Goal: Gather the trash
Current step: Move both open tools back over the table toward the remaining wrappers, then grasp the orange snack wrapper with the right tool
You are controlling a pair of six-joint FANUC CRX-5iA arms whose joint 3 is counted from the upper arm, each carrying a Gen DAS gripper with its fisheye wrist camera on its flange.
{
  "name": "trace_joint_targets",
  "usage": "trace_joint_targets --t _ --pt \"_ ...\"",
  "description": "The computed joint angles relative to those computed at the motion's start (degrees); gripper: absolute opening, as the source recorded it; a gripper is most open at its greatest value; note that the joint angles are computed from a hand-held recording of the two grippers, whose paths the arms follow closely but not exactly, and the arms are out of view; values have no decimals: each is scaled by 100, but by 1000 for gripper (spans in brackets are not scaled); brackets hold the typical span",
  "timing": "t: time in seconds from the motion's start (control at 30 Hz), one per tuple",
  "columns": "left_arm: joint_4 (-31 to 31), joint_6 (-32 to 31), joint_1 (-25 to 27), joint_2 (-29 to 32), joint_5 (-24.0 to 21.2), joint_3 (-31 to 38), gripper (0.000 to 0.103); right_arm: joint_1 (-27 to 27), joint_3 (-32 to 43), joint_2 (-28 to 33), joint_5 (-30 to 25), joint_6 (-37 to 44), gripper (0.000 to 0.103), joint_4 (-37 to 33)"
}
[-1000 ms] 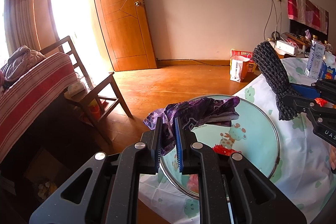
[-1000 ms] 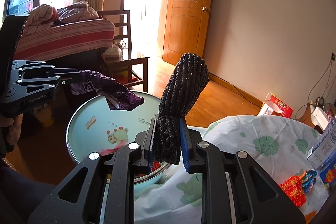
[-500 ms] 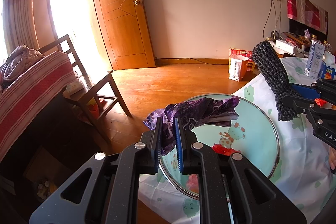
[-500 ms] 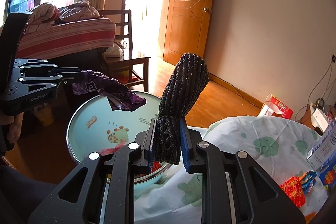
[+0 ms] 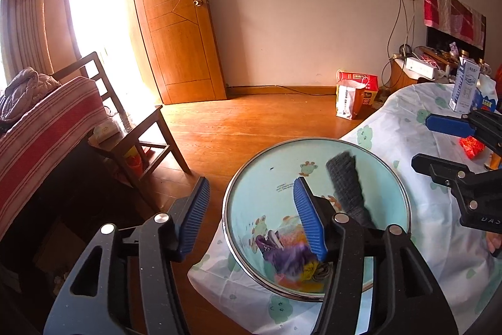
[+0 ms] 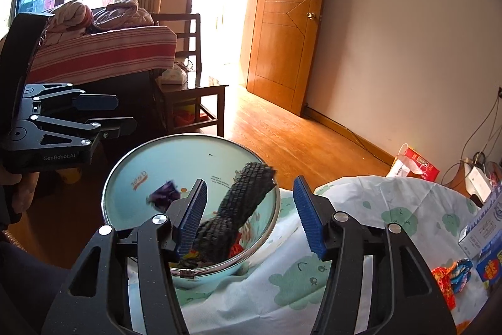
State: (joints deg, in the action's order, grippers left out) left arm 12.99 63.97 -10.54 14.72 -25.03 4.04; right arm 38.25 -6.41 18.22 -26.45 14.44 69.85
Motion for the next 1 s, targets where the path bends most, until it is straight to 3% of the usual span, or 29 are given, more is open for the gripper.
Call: trace_joint_targets --t 0.13,0.2,0.33,0.43,0.7,0.9,1.0 --pt "83 -120 -47 25 -47 -40 65 68 31 44 -339 -279 58 196" --pt "101 -172 -83 58 -70 -35 73 144 53 93 -756 -599 63 425" --pt "212 -399 -197 137 -107 -4 76 359 186 205 -1731 -1009 64 505" --pt "296 -458 -313 216 -84 52 86 549 228 151 -2556 -1074 64 263" --pt "890 -790 -671 549 -231 320 88 823 -66 -330 -4956 -2520 70 -1140" --pt "1143 -1013 -916 660 -276 452 88 553 -96 -534 -5182 -2617 74 -2185" --pt "1122 -959 -962 733 -308 566 95 474 -49 -521 -5108 -2645 74 -2425"
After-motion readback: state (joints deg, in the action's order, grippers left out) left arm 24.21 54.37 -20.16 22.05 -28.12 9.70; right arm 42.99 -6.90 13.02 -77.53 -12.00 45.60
